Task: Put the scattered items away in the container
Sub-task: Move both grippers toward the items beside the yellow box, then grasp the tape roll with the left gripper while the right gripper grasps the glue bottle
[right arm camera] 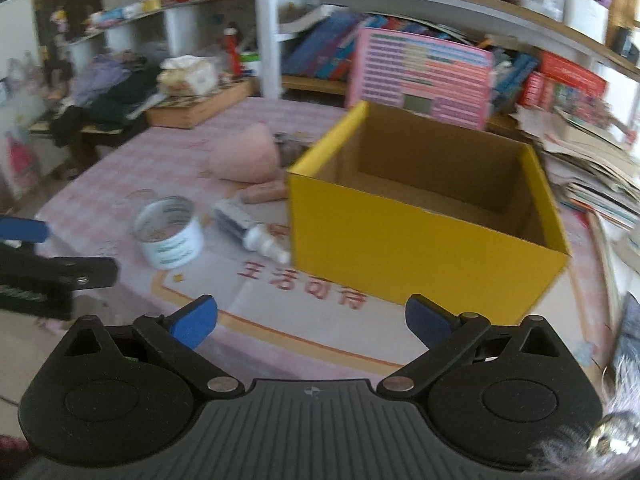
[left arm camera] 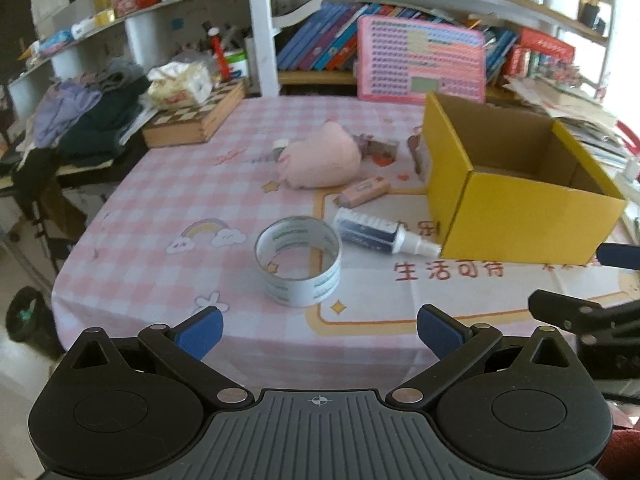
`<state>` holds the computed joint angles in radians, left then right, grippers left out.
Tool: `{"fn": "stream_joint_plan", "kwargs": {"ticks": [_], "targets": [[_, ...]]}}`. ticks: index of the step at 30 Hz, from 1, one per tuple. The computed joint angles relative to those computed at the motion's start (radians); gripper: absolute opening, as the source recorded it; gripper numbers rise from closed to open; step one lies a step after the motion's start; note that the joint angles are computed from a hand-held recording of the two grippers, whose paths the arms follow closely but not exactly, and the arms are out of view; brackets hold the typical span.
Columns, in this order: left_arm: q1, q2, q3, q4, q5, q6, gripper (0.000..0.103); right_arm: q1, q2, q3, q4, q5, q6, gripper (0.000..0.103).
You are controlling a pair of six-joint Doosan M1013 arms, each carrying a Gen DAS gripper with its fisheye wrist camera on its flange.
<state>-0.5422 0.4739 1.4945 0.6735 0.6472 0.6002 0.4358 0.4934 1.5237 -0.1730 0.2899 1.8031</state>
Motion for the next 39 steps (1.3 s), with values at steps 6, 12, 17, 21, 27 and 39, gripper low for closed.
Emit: {"fn": "stream_joint_plan", "kwargs": {"ticks": [6, 12, 17, 21, 27, 39], "targets": [[0.002, 0.014, -0.025, 0.03, 0.041, -0.015, 0.103, -0.01, 0.008, -0.013, 0.12, -0.018, -0.118, 0.091], [0.024, 0.019, -0.028, -0.027, -0.002, 0.067, 0.103, -0.009, 0.02, -0.032, 0.231, -0.006, -0.206, 0.072], [0.056, 0.028, -0.031, -0.1, -0.052, 0.175, 0.103, 0.004, 0.03, -0.051, 0.252, 0.011, -0.218, 0.071], [0.091, 0.037, -0.043, -0.197, -0.092, 0.285, 0.103, 0.033, 0.045, -0.08, 0.112, 0.036, -0.094, 0.065], [0.131, 0.062, -0.068, -0.326, -0.135, 0.517, 0.103, 0.069, 0.071, -0.128, -0.171, 0.086, 0.246, 0.058], [0.191, 0.121, -0.136, -0.693, -0.144, 0.996, 0.103, 0.111, 0.121, -0.22, -0.354, 0.201, 0.449, 0.058]]}}
